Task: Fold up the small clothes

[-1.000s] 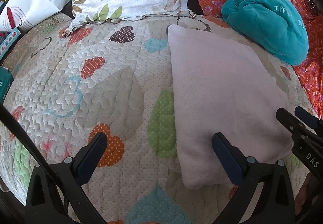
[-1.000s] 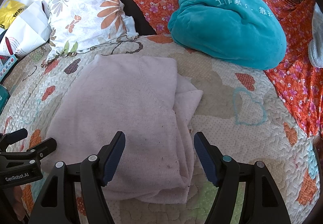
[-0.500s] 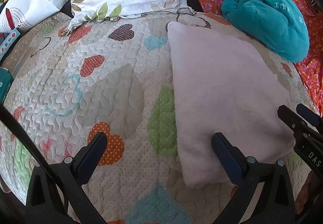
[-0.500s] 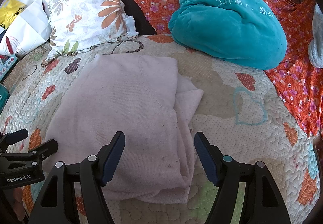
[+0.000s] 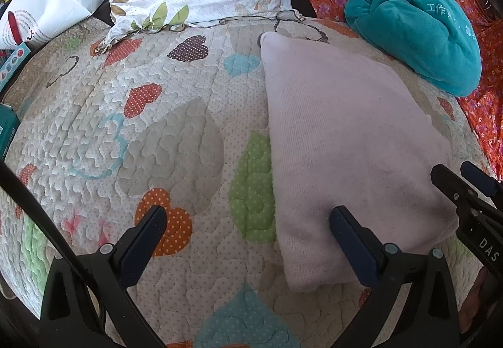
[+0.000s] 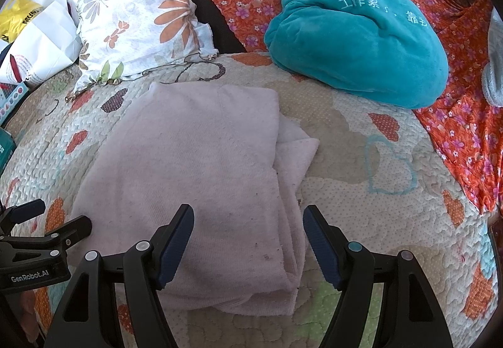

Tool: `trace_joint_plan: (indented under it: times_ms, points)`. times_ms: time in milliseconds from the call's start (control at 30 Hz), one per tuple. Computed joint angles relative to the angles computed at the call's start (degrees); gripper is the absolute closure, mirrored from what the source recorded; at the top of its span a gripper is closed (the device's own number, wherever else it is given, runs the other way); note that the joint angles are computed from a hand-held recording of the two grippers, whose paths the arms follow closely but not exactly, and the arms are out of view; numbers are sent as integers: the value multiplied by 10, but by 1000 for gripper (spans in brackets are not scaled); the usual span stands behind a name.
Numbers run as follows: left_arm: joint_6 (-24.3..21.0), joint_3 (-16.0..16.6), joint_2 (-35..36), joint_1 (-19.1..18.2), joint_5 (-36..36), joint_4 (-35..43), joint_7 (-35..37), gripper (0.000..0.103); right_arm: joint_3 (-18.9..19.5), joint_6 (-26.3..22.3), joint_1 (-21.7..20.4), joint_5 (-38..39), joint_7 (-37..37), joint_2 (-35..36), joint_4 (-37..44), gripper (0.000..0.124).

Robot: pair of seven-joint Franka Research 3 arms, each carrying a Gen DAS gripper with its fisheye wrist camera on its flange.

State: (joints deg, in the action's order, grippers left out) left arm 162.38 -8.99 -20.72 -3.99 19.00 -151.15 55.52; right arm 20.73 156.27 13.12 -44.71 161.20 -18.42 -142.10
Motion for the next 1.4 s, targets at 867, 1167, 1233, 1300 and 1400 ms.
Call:
trace_joint_plan:
  times_ms: [867, 1167, 1233, 1300, 1400]
  points:
    - [2, 1, 1, -1, -4, 3, -3, 0, 4, 2, -8, -19, 12, -11, 0, 46]
    - [13, -3, -7, 8, 6, -2, -20, 0, 7, 2, -11, -17, 10, -12, -1, 45]
    - [20, -2, -11, 8, 6, -5, -22, 0, 7, 3, -11, -18, 11, -12, -1, 45]
    - [24, 2, -12, 4, 2, -7, -18, 0, 6, 3, -12, -17, 11, -13, 0, 44]
    - [23, 1, -12, 5, 2, -6, -17, 0, 6, 2, -11, -14, 8, -13, 0, 44]
